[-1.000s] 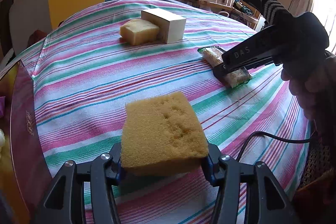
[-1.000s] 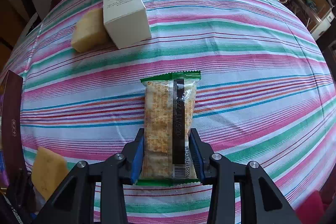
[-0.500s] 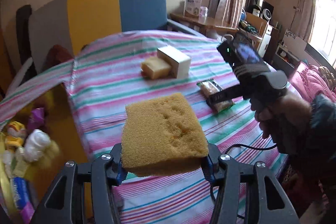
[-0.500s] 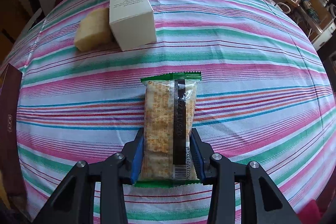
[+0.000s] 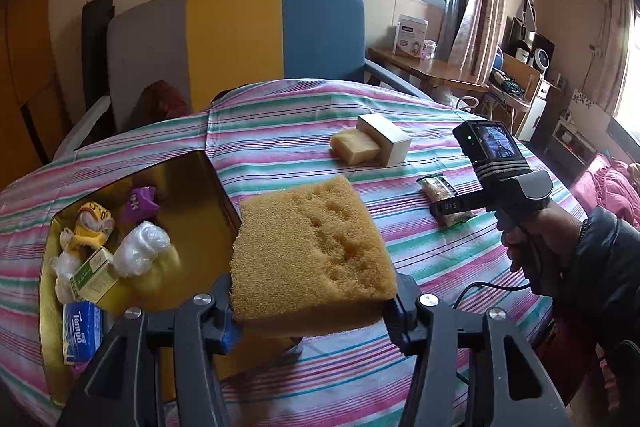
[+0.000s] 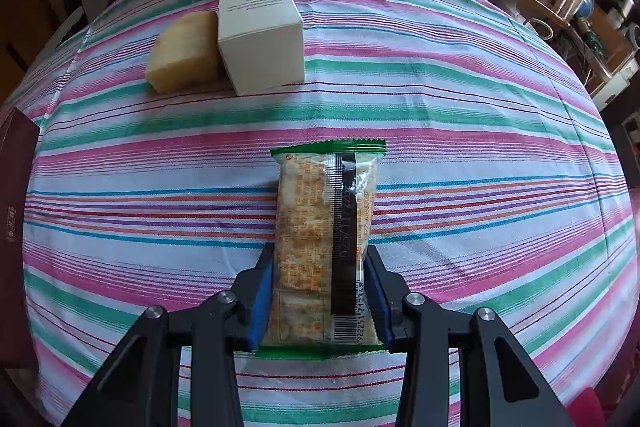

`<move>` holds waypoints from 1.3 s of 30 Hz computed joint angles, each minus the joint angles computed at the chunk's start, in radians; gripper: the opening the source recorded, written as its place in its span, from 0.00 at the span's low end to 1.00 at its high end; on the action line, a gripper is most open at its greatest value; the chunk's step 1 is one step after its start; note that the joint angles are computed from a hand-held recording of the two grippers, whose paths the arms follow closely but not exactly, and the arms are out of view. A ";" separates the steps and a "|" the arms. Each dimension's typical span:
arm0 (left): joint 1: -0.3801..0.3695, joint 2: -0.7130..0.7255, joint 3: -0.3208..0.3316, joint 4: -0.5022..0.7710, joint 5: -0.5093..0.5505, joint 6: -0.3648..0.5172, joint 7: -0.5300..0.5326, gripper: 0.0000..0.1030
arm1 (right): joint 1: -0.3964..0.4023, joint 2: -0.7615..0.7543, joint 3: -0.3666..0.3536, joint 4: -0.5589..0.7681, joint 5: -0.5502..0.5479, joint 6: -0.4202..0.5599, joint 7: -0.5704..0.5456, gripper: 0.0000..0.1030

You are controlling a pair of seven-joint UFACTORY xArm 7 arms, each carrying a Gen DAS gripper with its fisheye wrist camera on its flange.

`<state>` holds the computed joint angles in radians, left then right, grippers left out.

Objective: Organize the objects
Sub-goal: 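Carry the sponge into the gold tray and open the left tool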

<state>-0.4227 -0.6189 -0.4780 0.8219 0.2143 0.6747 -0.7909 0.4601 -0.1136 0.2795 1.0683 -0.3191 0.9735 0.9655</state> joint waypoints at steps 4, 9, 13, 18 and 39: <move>-0.011 -0.019 0.012 -0.019 -0.014 0.004 0.001 0.54 | 0.008 0.004 0.010 0.010 -0.015 0.015 0.012 0.42; -0.014 -0.032 0.018 -0.033 -0.028 0.008 0.000 0.54 | 0.015 0.013 0.009 0.013 -0.029 0.012 0.018 0.42; -0.016 -0.042 0.024 -0.040 -0.036 0.006 0.005 0.54 | 0.023 0.011 0.012 0.022 -0.031 0.027 0.019 0.42; -0.014 -0.068 0.035 -0.060 -0.049 0.013 0.009 0.54 | 0.026 0.018 0.012 0.024 -0.042 0.028 0.014 0.42; 0.162 -0.631 0.306 -0.374 -0.244 0.257 0.023 0.54 | 0.041 0.032 0.012 0.041 -0.065 0.045 0.008 0.41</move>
<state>-0.2602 -1.2501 -0.1717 0.4476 -0.0300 0.9320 -0.7682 0.5011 -0.0813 0.2910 1.1092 -0.3838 1.0186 0.9737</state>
